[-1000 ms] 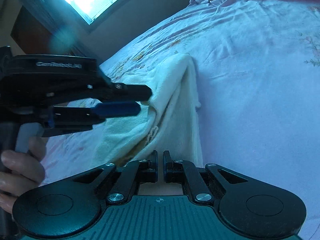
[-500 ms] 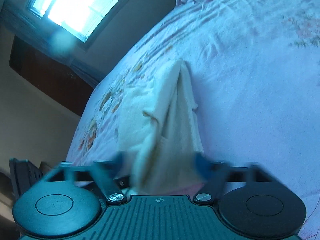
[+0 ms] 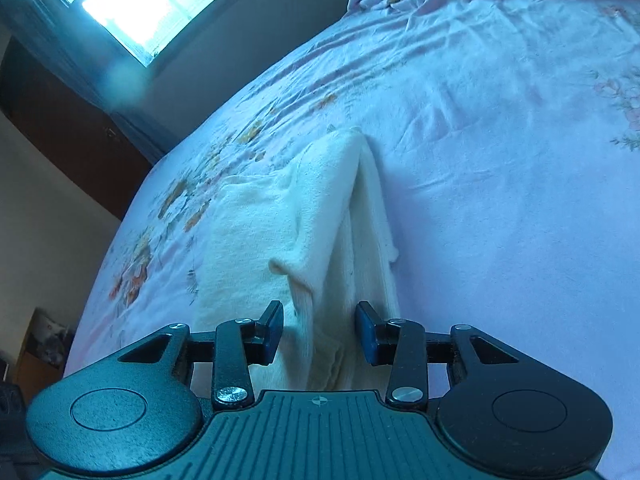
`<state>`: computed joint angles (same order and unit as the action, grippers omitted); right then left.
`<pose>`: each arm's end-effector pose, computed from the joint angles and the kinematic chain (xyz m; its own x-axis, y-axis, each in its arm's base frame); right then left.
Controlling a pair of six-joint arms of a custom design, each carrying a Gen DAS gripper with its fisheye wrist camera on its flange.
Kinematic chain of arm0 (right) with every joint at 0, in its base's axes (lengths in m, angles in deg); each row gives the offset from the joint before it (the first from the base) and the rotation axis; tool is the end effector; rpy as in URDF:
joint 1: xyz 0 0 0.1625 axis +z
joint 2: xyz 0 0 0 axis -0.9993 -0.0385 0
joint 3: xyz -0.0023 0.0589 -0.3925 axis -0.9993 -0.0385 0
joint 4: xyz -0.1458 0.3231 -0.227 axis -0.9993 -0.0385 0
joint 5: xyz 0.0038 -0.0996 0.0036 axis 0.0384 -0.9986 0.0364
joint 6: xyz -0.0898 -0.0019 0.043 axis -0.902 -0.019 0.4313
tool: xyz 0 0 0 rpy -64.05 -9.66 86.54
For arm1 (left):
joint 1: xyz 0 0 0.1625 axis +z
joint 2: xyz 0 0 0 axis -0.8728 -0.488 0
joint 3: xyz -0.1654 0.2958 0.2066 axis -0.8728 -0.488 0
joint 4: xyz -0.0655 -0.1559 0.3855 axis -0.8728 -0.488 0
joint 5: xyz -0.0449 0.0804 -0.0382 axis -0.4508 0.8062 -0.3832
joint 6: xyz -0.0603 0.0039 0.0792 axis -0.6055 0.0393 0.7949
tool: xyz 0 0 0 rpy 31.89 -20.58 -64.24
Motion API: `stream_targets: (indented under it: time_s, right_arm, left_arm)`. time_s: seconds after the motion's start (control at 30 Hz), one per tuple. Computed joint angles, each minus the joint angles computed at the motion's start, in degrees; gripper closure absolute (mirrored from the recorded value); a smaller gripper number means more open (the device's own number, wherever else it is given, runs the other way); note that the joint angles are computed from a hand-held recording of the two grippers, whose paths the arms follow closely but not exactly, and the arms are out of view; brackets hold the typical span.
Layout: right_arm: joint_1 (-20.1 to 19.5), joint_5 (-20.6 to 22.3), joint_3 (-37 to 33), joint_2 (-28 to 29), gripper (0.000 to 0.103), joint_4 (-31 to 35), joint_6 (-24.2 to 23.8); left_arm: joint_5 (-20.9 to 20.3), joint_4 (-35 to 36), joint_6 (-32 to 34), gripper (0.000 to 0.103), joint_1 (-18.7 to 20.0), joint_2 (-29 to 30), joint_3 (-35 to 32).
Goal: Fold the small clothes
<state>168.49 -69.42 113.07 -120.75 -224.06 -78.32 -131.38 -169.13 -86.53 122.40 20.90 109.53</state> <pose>-0.0069 -0.8128 0.2446 -0.9746 0.2113 0.0743 0.0816 0.6440 -0.7607 -0.2710 -0.8463 0.0006 -0.8799 0.3722 -0.2954 0.4522 0.8468 -0.2800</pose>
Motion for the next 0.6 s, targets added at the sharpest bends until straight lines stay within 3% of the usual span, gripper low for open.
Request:
stream_targets:
  time_s: [0.27, 0.3, 0.33, 0.5, 0.53, 0.6]
  right_arm:
    - [-0.7, 1.7, -12.1, 7.2, 0.065, 5.3, 1.2]
    - [-0.3, 0.9, -13.5, 8.0, 0.082, 5.5, -0.1]
    - [0.1, 0.5, -14.4, 8.4, 0.086, 5.8, -1.6]
    - [2.4, -1.8, -15.2, 8.4, 0.087, 1.0, -19.0]
    - [2.5, -3.4, -16.1, 8.7, 0.087, 1.8, -20.1]
    - [1.8, -6.6, -18.7, 9.7, 0.087, 7.1, -17.6]
  left_arm:
    - [0.4, -1.1, 1.5, 0.061, 0.1, 0.5, 0.0]
    - [0.6, -1.2, 1.6, 0.061, 0.0, 0.6, -0.2]
    - [0.8, -1.5, 2.0, 0.061, -0.1, 0.8, -0.3]
    - [-0.1, -3.4, 3.4, 0.061, -0.7, 1.9, -1.0]
    - [-0.1, -2.5, 3.2, 0.061, -0.8, 2.8, -2.4]
    - [0.3, -1.0, 3.1, 0.061, -0.9, 4.3, -4.4]
